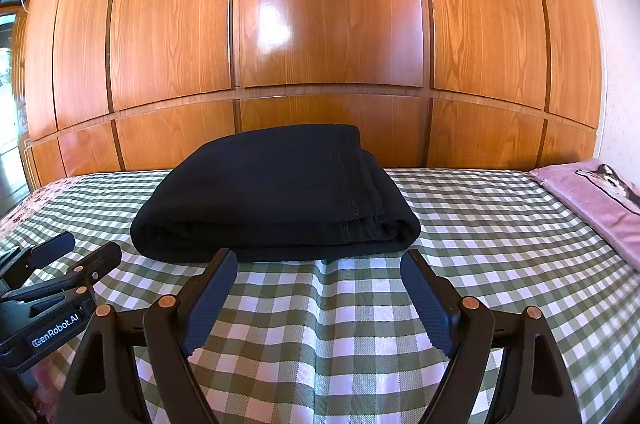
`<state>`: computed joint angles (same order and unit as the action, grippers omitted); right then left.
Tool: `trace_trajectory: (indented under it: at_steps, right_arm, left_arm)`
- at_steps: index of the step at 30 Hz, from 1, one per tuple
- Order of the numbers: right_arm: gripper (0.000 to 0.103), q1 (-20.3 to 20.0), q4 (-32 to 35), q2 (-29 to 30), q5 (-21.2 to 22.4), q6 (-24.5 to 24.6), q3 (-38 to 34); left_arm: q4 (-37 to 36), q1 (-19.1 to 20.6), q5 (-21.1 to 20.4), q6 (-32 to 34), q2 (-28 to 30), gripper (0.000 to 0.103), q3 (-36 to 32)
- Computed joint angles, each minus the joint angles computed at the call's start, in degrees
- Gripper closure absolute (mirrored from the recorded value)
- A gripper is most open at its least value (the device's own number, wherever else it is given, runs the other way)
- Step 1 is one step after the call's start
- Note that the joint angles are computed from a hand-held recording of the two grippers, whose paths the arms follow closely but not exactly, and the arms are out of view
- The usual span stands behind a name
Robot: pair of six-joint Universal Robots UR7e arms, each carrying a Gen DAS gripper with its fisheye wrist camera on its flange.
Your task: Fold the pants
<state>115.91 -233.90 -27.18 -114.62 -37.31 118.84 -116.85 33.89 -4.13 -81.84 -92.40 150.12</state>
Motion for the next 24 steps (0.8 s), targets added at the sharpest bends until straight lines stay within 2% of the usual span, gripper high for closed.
trace_trajectory:
  at_steps: [4, 14, 22, 24]
  right_arm:
    - [0.019, 0.0, 0.0, 0.1, 0.0, 0.1, -0.1]
    - [0.019, 0.0, -0.1, 0.1, -0.1, 0.2, 0.0]
    - [0.019, 0.0, 0.1, 0.1, 0.0, 0.1, -0.1]
    - [0.019, 0.0, 0.0, 0.1, 0.0, 0.1, -0.1]
  left_arm:
    - [-1.3, 0.0, 0.0, 1.0, 0.1, 0.029, 0.3]
    - [-11.1, 0.5, -0.4, 8.1, 1.7, 0.029, 1.4]
    - [-8.8, 0.6, -0.2, 6.7, 1.8, 0.032, 1.0]
    - [-5.7, 0.4, 0.0, 4.6, 1.2, 0.033, 0.7]
